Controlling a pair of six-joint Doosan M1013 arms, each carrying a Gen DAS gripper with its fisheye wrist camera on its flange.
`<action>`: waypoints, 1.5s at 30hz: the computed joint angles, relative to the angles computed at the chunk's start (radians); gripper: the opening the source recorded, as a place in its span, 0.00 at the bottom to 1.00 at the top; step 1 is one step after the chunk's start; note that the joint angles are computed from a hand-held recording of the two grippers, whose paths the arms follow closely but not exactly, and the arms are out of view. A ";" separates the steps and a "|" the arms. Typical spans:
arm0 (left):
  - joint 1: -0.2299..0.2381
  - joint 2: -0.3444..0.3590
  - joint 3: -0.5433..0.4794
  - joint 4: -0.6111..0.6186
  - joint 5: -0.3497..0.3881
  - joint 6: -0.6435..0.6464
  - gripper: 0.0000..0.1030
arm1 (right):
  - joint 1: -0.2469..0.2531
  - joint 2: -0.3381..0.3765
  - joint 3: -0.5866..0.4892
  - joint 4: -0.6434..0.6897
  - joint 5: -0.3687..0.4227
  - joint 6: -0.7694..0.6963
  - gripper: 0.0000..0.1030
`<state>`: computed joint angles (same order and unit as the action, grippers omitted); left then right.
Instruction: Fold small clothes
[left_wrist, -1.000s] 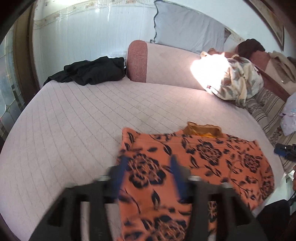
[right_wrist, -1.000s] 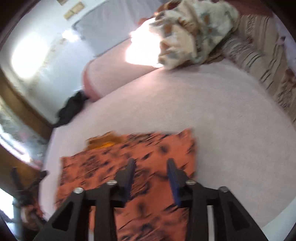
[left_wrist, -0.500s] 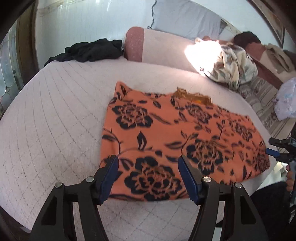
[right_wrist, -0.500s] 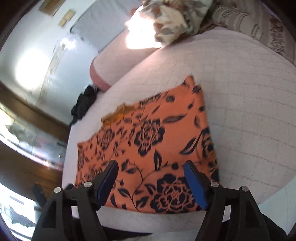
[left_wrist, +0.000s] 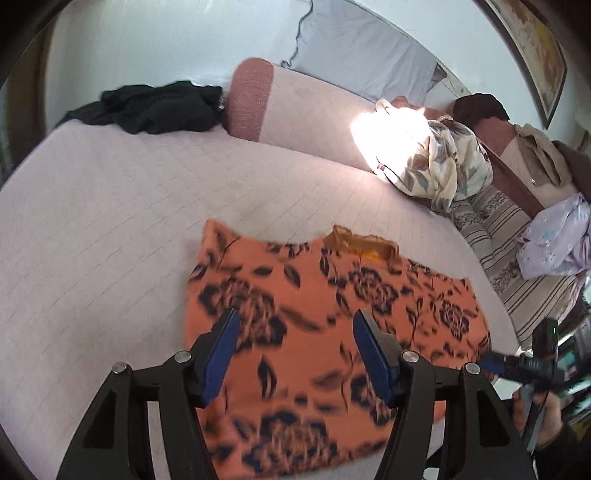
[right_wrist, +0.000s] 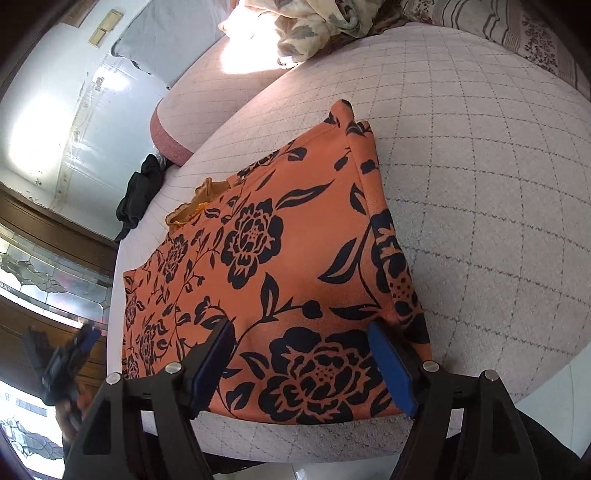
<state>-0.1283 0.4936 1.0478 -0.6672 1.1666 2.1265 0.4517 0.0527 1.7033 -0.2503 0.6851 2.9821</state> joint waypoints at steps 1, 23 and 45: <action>-0.008 0.038 -0.051 0.001 0.045 -0.016 0.63 | -0.002 -0.003 0.006 0.003 -0.013 0.002 0.76; -0.045 -0.098 0.143 0.122 -0.210 -0.048 0.71 | 0.017 -0.047 0.044 -0.043 -0.091 0.141 0.76; -0.091 -0.153 0.337 0.101 -0.284 0.111 0.71 | 0.138 -0.067 0.094 -0.451 0.059 0.824 0.06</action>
<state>-0.2189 0.3411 1.3852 -0.5663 0.8827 2.2370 0.5897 -0.0142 1.7974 -0.7013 0.7439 3.8057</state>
